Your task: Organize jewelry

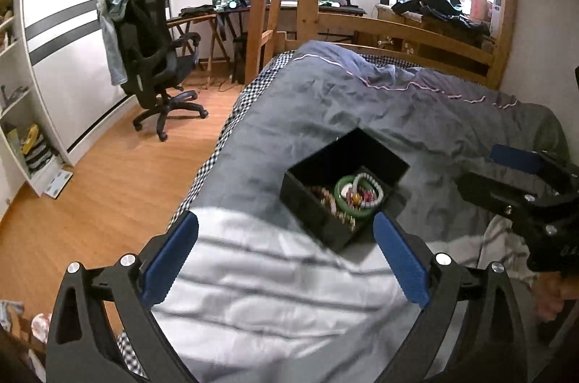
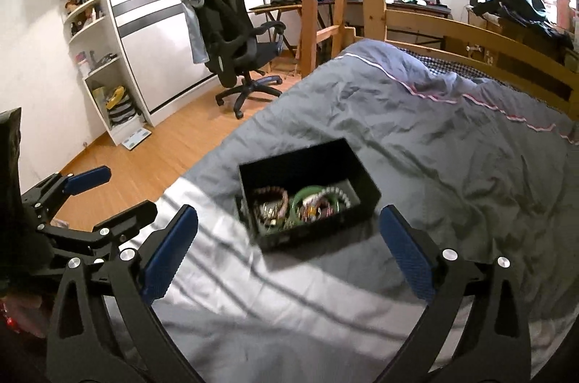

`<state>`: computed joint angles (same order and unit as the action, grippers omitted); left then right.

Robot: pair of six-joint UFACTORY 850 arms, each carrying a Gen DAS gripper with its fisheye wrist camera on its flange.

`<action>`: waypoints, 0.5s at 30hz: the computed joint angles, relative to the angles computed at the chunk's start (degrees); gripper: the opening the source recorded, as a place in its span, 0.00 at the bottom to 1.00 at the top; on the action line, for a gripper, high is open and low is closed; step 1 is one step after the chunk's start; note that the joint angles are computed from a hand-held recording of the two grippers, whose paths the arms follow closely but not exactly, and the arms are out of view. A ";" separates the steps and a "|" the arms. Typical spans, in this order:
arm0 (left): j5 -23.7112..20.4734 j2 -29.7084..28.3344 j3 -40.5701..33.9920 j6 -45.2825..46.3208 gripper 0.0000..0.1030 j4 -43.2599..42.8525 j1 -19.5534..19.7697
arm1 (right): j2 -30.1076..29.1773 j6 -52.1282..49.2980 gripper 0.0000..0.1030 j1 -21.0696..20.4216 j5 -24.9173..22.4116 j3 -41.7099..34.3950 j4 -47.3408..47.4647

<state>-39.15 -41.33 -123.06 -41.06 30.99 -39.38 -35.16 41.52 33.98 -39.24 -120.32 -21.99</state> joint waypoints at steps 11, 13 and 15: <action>7.06 6.57 13.50 -9.51 0.94 7.29 -0.20 | 3.68 13.34 0.96 2.02 1.61 8.17 -13.07; 7.24 6.43 13.56 -8.51 0.94 4.99 0.15 | 3.00 13.58 0.96 1.96 0.02 7.47 -12.87; 7.16 6.29 13.74 -8.67 0.94 5.28 0.11 | 3.44 15.47 0.96 1.93 0.39 8.27 -14.39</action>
<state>-31.98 -35.04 -109.32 -49.73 36.26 -39.26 -31.72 57.00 35.91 -38.85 -112.05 -36.37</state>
